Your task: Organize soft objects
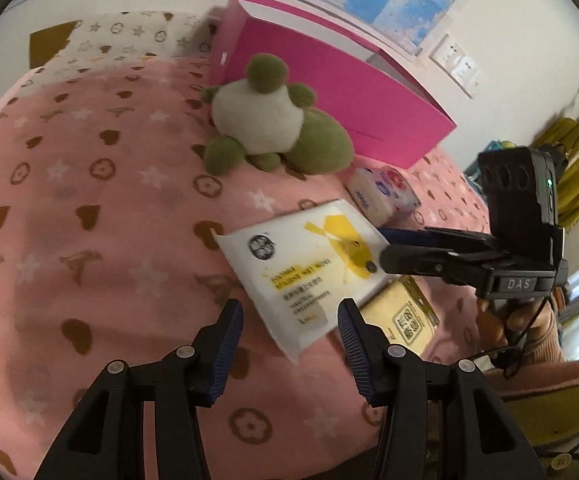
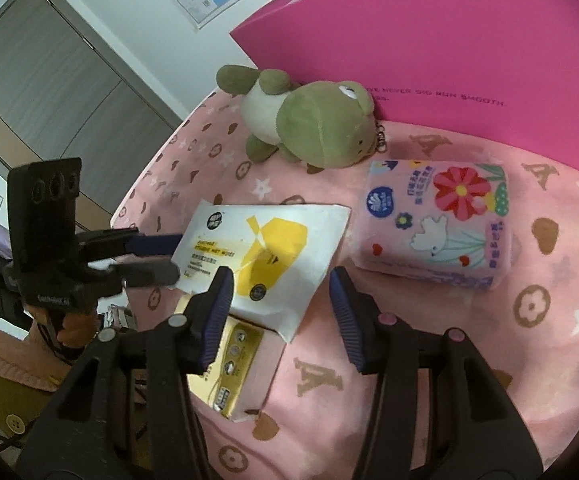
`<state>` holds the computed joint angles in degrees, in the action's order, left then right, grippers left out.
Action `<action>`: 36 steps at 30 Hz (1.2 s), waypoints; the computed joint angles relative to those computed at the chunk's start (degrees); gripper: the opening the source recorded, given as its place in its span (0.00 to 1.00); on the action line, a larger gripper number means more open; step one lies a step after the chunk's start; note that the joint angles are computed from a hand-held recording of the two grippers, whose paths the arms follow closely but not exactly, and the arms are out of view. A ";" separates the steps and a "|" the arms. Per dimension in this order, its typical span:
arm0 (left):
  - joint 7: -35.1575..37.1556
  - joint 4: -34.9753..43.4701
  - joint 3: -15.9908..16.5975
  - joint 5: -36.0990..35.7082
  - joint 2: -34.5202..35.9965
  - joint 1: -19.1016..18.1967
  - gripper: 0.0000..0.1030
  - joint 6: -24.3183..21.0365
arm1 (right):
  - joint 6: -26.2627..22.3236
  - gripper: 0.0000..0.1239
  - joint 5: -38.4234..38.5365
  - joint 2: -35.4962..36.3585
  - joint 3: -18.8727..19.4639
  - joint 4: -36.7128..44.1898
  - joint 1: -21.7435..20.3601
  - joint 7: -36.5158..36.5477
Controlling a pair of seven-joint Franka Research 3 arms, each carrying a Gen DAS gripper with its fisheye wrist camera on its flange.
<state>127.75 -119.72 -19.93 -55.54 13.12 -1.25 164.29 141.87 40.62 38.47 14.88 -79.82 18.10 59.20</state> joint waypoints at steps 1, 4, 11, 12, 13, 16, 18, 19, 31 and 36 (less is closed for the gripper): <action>1.08 0.39 -0.46 -1.22 0.23 0.44 0.49 -0.82 | -0.08 0.42 0.00 0.13 0.06 0.22 0.05 -0.06; 2.30 0.85 -0.69 -2.64 0.67 0.53 0.49 -0.89 | -0.02 0.42 -0.07 0.56 0.12 0.66 0.30 -0.04; 8.36 2.46 -0.30 -11.16 1.53 1.13 0.49 -4.18 | 0.84 0.39 0.65 0.38 0.38 0.32 0.40 -0.42; 8.79 2.51 -0.07 -11.93 1.52 0.96 0.49 -4.07 | 1.37 0.35 0.81 0.18 0.41 -0.01 0.39 -0.53; 9.02 2.58 0.19 -12.58 1.50 0.86 0.49 -4.22 | 2.20 0.31 0.78 -0.05 0.22 -0.37 0.59 -0.26; 10.36 2.57 0.88 -14.50 1.18 0.58 0.49 -4.70 | 2.14 0.30 1.48 -0.14 0.83 -0.50 0.05 -0.66; 10.64 2.34 1.37 -14.39 0.75 -0.10 0.49 -3.92 | 2.54 0.30 1.76 -0.57 0.93 -1.01 0.00 -1.18; 10.59 2.31 1.57 -14.12 0.63 -0.45 0.49 -3.40 | 2.70 0.30 1.91 -0.70 0.98 -1.10 -0.02 -1.35; 15.80 3.10 2.67 -17.73 -2.04 -2.31 0.49 -0.90 | 5.07 0.30 6.16 -4.37 2.24 -3.65 -1.23 -8.18; 16.65 5.91 2.87 -17.47 -1.22 -2.84 0.49 -0.45 | 7.06 0.30 8.24 -5.98 2.35 -4.35 -1.43 -10.77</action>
<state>144.41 -113.80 -17.05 -73.01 11.90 -4.09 163.84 148.93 48.86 32.49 17.23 -84.17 16.66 48.42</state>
